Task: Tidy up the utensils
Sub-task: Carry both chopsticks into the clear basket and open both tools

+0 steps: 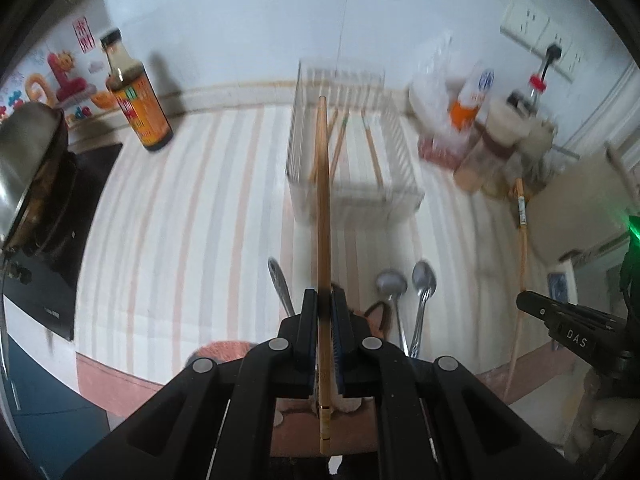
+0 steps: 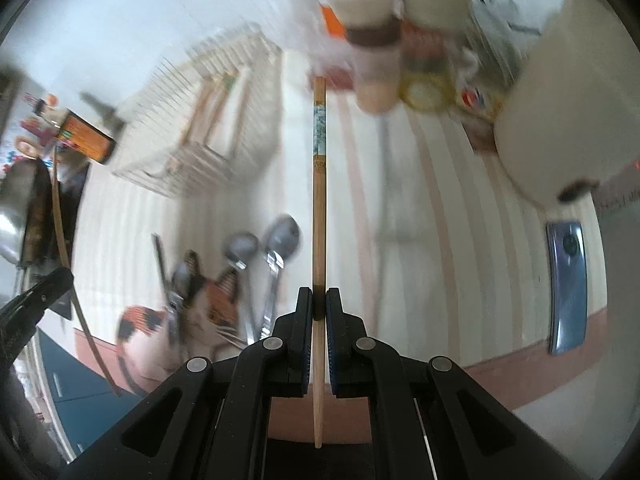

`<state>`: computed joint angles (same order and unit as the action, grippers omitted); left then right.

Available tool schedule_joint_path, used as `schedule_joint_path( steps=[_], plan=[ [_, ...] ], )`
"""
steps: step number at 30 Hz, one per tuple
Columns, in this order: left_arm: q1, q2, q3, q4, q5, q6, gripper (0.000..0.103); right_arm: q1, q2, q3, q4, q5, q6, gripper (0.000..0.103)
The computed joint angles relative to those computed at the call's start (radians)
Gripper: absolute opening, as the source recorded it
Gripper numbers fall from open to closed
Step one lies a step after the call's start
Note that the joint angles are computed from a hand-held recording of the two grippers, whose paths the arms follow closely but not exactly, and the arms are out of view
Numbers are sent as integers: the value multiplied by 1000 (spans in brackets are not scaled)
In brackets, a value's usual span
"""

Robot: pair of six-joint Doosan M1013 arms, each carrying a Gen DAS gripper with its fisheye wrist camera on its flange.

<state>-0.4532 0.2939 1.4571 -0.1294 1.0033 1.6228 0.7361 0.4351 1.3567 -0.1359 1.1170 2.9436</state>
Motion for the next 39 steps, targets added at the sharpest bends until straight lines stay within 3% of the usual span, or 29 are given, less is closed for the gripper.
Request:
schedule_joint_path(
  steps=[6,14,25,34,39],
  plan=[
    [10,20,-75,-29,-26,-1,4,-24,6,-69,-55,-33,-37,7],
    [15,111,-234,-76,-18,16,4,-84,48,-161,-50,-82,-106,7],
    [12,295,-486,-112,136,-16,4,-185,161,-280,127,-103,-236,7],
    [28,424,-622,-187,306,-56,4,-217,221,-303,256,-142,-296,7],
    [29,457,-649,-187,349,-63,4,-223,249,-322,290,-135,-313,7]
  ],
)
